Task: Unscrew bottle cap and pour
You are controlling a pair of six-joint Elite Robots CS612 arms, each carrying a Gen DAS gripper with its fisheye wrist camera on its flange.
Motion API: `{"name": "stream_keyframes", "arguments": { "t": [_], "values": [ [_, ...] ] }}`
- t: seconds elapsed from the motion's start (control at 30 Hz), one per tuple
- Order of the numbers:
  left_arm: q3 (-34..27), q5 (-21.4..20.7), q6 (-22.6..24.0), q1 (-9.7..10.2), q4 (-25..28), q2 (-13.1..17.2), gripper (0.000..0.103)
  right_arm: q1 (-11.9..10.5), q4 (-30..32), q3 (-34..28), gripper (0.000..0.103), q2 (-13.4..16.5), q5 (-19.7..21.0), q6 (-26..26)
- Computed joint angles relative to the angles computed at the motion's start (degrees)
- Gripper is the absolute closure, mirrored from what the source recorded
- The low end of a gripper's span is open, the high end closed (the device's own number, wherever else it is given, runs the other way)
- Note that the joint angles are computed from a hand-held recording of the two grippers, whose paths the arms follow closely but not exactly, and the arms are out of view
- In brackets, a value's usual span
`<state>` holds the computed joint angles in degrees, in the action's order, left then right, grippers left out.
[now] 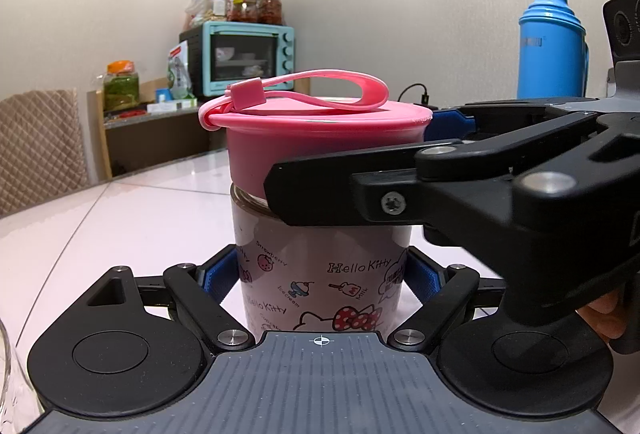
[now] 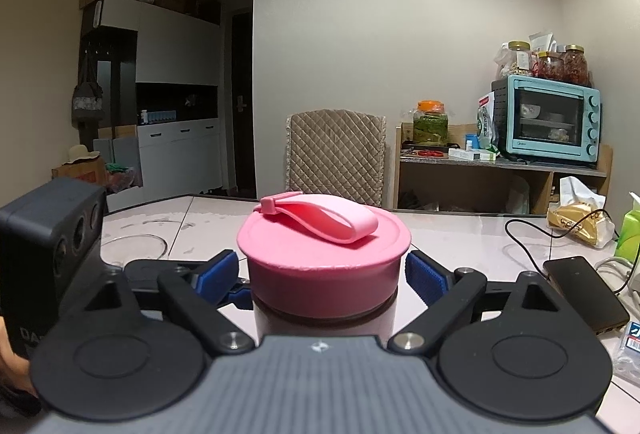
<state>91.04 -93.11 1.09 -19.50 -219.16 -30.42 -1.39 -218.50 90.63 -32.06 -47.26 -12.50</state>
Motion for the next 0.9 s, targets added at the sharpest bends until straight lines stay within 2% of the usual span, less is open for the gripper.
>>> {"name": "stream_keyframes", "arguments": {
  "t": [0.17, 0.4, 0.6, 0.77, 0.87, 0.9],
  "values": [
    [0.0, 0.0, -0.01, 0.0, 0.0, 0.0, 0.014, 0.16, -0.12, 0.04, 0.018, -0.02, -0.62, 0.2],
    [-0.01, -0.01, -0.01, 0.0, 0.03, 0.0, 0.014, -0.27, 1.57, -0.23, 0.018, -0.12, 1.33, -1.58],
    [-0.04, 0.0, -0.01, -0.01, 0.07, -0.01, 0.014, -1.48, 7.16, -1.71, 0.018, -0.08, 7.69, -7.27],
    [-0.04, -0.03, -0.03, 0.01, 0.08, -0.01, 0.014, -2.57, 14.28, -3.54, 0.018, 0.1, 13.92, -13.39],
    [-0.03, -0.01, -0.02, -0.01, 0.07, -0.02, 0.014, -2.91, 17.25, -4.3, 0.018, 0.18, 16.46, -15.51],
    [-0.03, -0.01, -0.02, -0.01, 0.07, -0.02, 0.014, -3.2, 19.13, -5.02, 0.018, 0.47, 18.41, -16.2]
  ]
}}
